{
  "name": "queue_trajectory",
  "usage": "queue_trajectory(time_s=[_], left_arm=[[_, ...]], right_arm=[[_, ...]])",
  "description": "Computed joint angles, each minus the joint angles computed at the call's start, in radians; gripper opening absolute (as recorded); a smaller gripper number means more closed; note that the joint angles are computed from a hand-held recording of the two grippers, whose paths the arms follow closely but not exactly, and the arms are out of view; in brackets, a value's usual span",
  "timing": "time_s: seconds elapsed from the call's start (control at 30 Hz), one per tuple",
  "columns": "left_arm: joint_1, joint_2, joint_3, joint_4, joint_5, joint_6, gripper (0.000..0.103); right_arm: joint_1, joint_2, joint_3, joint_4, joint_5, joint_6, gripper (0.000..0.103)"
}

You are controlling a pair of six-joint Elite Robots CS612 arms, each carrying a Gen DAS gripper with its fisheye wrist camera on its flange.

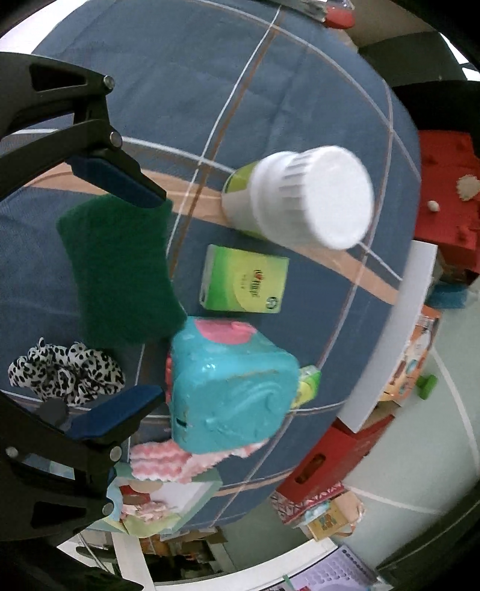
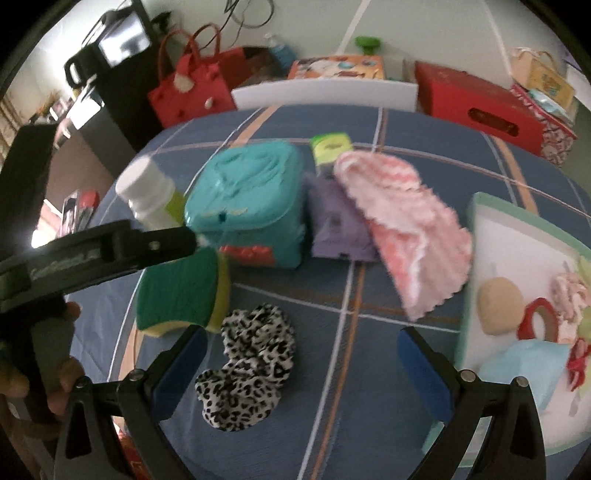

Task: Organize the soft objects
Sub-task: 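Reach the left tool to the green scrub sponge while the right tool reaches the leopard scrunchie, then grasp the green scrub sponge with the left tool while the right tool grasps the leopard scrunchie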

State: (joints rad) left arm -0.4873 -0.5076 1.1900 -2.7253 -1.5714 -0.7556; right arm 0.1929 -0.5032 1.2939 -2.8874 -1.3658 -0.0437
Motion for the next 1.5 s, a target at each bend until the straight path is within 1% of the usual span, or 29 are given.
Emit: queue_trajectory(time_s=[0.1, 0.3, 0.4, 0.5, 0.6, 0.7, 0.8, 0.9, 0.97, 1.03, 1.07, 1.1, 1.13, 1.2, 1.23, 1.27, 1.3, 1.33, 1.43, 1.5], left_arm=[[-0.002, 0.01, -0.018, 0.038, 0.0, 0.012, 0.096], [-0.01, 0.021, -0.044, 0.075, 0.03, 0.036, 0.096], [-0.015, 0.025, -0.057, 0.104, 0.056, 0.053, 0.096], [-0.014, 0.023, -0.057, 0.118, 0.071, 0.056, 0.096], [-0.008, 0.01, -0.026, 0.073, 0.052, 0.034, 0.096], [-0.002, -0.002, 0.004, 0.021, 0.039, 0.018, 0.096], [-0.001, -0.006, 0.012, 0.036, 0.045, 0.012, 0.096], [0.009, -0.005, 0.018, 0.049, 0.011, -0.023, 0.096], [0.014, -0.005, 0.027, 0.052, 0.003, -0.05, 0.096], [0.018, -0.006, 0.034, 0.058, -0.003, -0.068, 0.096], [0.021, -0.004, 0.036, 0.064, -0.015, -0.077, 0.096], [0.025, -0.003, 0.041, 0.057, -0.033, -0.087, 0.096], [0.029, -0.002, 0.047, 0.038, -0.051, -0.095, 0.095], [0.033, -0.004, 0.06, 0.006, -0.065, -0.104, 0.088], [0.034, -0.003, 0.061, -0.009, -0.073, -0.104, 0.082], [0.037, -0.001, 0.067, -0.035, -0.096, -0.106, 0.074], [0.039, -0.004, 0.076, -0.053, -0.109, -0.107, 0.07], [0.041, -0.002, 0.078, -0.071, -0.127, -0.109, 0.064], [0.04, -0.004, 0.081, -0.08, -0.13, -0.107, 0.062], [0.04, -0.005, 0.08, -0.083, -0.126, -0.108, 0.059]], right_arm=[[0.006, 0.005, -0.011, 0.03, 0.001, -0.021, 0.103], [0.018, 0.017, -0.029, 0.076, -0.006, -0.053, 0.103], [0.022, 0.021, -0.034, 0.096, -0.014, -0.07, 0.103], [0.024, 0.025, -0.04, 0.116, -0.019, -0.081, 0.103], [0.022, 0.025, -0.037, 0.121, -0.012, -0.086, 0.103], [0.029, 0.026, -0.04, 0.128, -0.012, -0.076, 0.103], [0.025, 0.029, -0.045, 0.144, -0.01, -0.074, 0.103], [0.025, 0.037, -0.057, 0.155, -0.011, -0.072, 0.103], [0.025, 0.038, -0.059, 0.155, -0.013, -0.07, 0.103], [0.021, 0.041, -0.056, 0.149, -0.011, -0.068, 0.099], [0.021, 0.041, -0.054, 0.147, -0.011, -0.064, 0.095], [0.02, 0.042, -0.055, 0.147, -0.009, -0.062, 0.091], [0.019, 0.041, -0.052, 0.145, -0.007, -0.061, 0.09], [0.018, 0.044, -0.055, 0.144, -0.005, -0.06, 0.086], [0.017, 0.047, -0.058, 0.143, -0.003, -0.06, 0.085], [0.016, 0.048, -0.059, 0.143, -0.001, -0.06, 0.081], [0.017, 0.048, -0.06, 0.143, 0.0, -0.059, 0.077], [0.016, 0.049, -0.061, 0.145, 0.003, -0.06, 0.075], [0.016, 0.051, -0.066, 0.153, 0.008, -0.068, 0.065], [0.016, 0.052, -0.067, 0.151, 0.017, -0.073, 0.052]])
